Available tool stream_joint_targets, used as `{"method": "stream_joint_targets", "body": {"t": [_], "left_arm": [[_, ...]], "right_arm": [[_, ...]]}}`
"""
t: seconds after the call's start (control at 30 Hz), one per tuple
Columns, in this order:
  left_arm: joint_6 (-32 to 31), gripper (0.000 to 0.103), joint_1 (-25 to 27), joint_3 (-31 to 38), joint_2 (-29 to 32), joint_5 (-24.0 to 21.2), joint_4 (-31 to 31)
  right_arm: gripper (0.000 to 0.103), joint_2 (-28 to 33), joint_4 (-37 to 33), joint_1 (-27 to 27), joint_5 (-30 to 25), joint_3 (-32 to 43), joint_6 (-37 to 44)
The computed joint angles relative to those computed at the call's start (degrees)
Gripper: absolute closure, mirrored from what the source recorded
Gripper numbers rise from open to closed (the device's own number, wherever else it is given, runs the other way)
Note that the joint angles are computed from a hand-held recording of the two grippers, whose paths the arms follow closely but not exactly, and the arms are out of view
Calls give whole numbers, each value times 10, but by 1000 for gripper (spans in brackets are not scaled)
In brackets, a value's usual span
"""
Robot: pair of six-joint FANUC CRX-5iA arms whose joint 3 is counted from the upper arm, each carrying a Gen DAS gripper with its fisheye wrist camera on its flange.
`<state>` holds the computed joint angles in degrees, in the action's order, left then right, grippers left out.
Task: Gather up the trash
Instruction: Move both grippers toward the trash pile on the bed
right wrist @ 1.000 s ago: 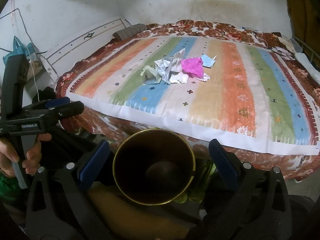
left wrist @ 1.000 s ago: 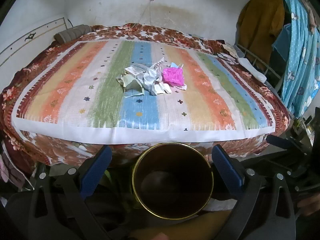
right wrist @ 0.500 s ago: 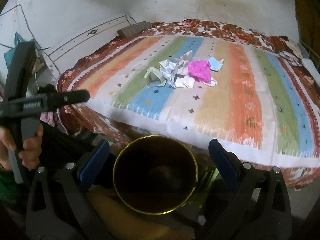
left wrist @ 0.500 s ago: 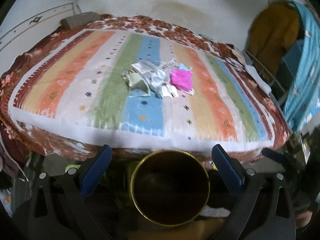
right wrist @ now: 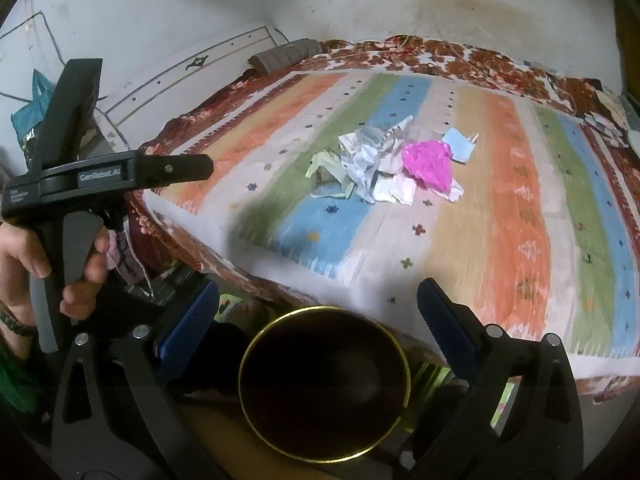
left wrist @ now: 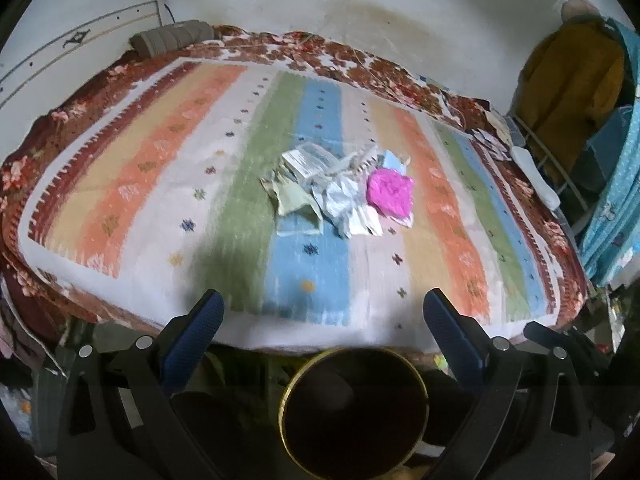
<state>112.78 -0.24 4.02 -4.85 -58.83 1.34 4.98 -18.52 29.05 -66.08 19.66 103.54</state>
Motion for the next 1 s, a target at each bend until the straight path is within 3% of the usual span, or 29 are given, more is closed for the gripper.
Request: {"method": "stream_joint_targets", "body": {"t": [0.6, 0.73, 1.0], "left_arm": [[-12, 7, 35, 110, 116, -58, -2], [-13, 7, 46, 120, 135, -59, 9], [-26, 12, 70, 135, 181, -52, 47]], "right_arm": [[9, 136, 19, -1, -39, 157, -33], [9, 151, 24, -4, -10, 172, -47], [9, 208, 20, -7, -34, 243, -47]]}}
